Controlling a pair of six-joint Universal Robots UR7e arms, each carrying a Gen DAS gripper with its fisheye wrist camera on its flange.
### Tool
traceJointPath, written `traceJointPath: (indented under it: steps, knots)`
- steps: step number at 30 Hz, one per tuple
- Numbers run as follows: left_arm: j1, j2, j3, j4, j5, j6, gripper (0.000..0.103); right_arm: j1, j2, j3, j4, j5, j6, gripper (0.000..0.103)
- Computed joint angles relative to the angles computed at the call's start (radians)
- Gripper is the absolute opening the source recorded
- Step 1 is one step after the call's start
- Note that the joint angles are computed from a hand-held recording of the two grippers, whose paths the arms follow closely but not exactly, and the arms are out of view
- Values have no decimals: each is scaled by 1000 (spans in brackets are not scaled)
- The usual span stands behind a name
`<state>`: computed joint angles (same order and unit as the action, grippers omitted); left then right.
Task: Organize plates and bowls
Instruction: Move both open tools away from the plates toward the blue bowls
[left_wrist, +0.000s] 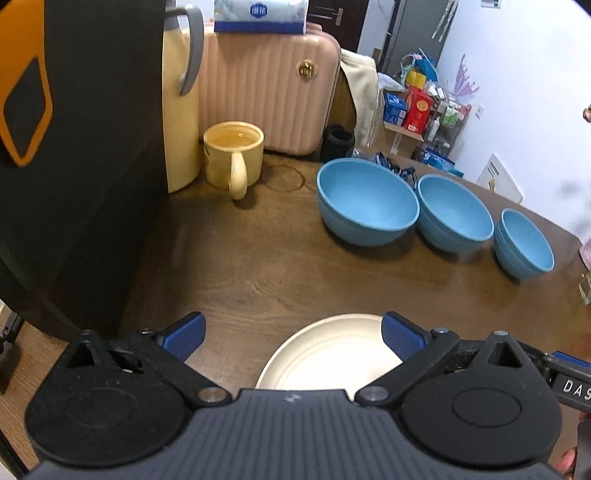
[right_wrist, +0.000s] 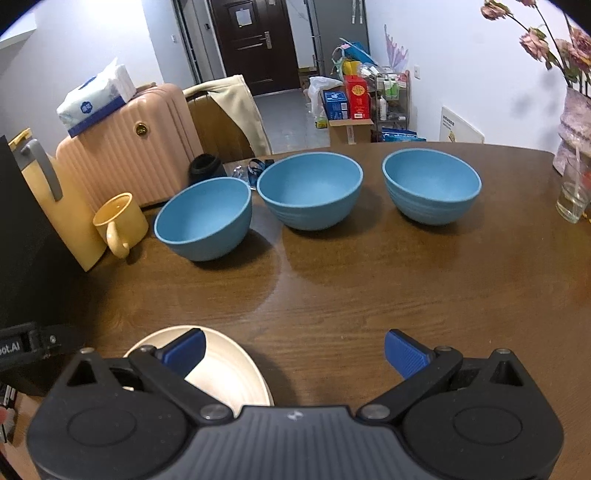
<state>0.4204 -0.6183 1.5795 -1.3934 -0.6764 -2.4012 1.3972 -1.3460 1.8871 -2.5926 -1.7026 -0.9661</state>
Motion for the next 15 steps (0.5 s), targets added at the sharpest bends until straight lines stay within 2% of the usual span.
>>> traceJointPath:
  steps: [3, 10, 15]
  knots:
    - [5, 9, -47, 69, 6, -38, 103, 15, 15, -35, 34, -6, 5, 103]
    - [29, 21, -147, 167, 9, -48, 103, 47, 60, -137, 140, -39, 52, 103]
    - [52, -4, -153, 147, 47, -26, 103, 66, 98, -204, 183, -55, 101, 103]
